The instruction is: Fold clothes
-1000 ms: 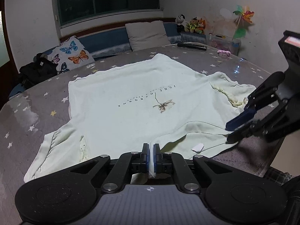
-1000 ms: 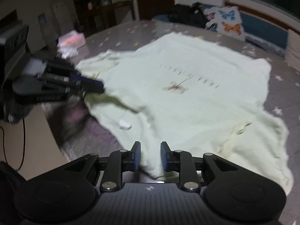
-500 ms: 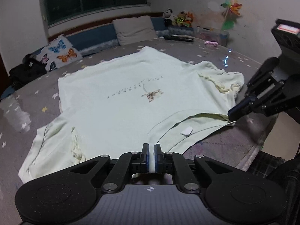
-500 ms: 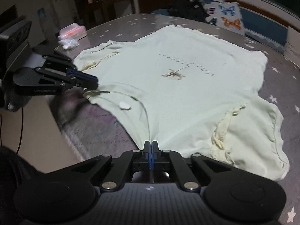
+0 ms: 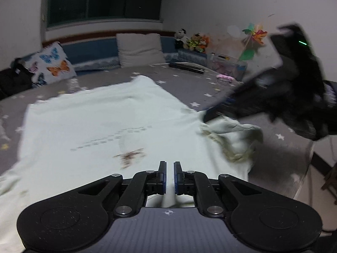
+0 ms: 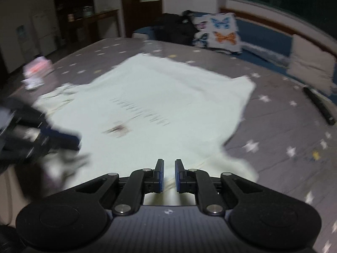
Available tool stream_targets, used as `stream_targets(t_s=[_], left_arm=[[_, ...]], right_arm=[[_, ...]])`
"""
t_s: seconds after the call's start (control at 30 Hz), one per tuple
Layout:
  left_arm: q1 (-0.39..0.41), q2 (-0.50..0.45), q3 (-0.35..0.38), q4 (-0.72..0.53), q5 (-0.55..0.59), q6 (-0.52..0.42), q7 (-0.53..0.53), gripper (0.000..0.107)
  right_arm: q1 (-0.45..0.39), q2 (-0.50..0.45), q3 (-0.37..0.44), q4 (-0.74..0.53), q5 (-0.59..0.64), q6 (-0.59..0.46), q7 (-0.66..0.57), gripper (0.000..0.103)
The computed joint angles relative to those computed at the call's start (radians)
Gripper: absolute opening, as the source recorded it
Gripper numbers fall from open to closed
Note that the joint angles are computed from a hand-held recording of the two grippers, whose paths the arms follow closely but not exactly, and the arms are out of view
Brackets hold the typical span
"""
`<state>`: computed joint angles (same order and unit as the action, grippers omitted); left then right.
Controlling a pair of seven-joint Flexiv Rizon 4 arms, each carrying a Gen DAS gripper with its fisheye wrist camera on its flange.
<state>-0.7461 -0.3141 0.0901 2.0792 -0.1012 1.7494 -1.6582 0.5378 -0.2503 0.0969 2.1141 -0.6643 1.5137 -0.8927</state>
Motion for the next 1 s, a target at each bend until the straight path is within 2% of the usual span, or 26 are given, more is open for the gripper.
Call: stream_targets(t_s=[0.07,0.3,0.37,0.53,0.6,0.77,0.83,0.9,1.0], left_arm=[[0.093,-0.025,-0.114,-0.019,0.001,0.004,0.022,0.008],[0.350,-0.097,-0.447,-0.048,0.019,-0.006,0.120,0.008],[0.407,-0.112,-0.523,-0.047,0.025,-0.015,0.148,0.008],[0.508,-0.135,-0.653,-0.029,0.033,-0.010,0.190,0.008],[0.537,-0.141,-0.688,-0.025,0.035,-0.011,0.198,0.007],[0.605,-0.164,-0.771,-0.020,0.046,-0.013,0.218,0.007],[0.593,-0.169,-0.767,-0.023,0.048,-0.008,0.217,0.007],[0.604,-0.172,-0.779,-0.021,0.050,-0.008,0.214,0.007],[0.611,-0.175,-0.787,-0.021,0.052,-0.006,0.209,0.007]], right_arm=[[0.009,-0.043,-0.045,-0.044,-0.033,-0.002,0.016,0.010],[-0.021,-0.216,-0.046,-0.251,0.043,-0.057,-0.090,0.010],[-0.025,-0.266,-0.044,-0.316,0.070,-0.082,-0.120,0.010],[-0.025,-0.372,-0.062,-0.465,0.126,-0.109,-0.165,0.012],[-0.016,-0.407,-0.080,-0.521,0.138,-0.126,-0.168,0.016],[-0.008,-0.498,-0.111,-0.667,0.164,-0.171,-0.165,0.018],[-0.010,-0.534,-0.116,-0.733,0.177,-0.202,-0.160,0.019],[-0.007,-0.568,-0.128,-0.798,0.182,-0.242,-0.152,0.024],[0.001,-0.592,-0.144,-0.858,0.177,-0.296,-0.146,0.024]])
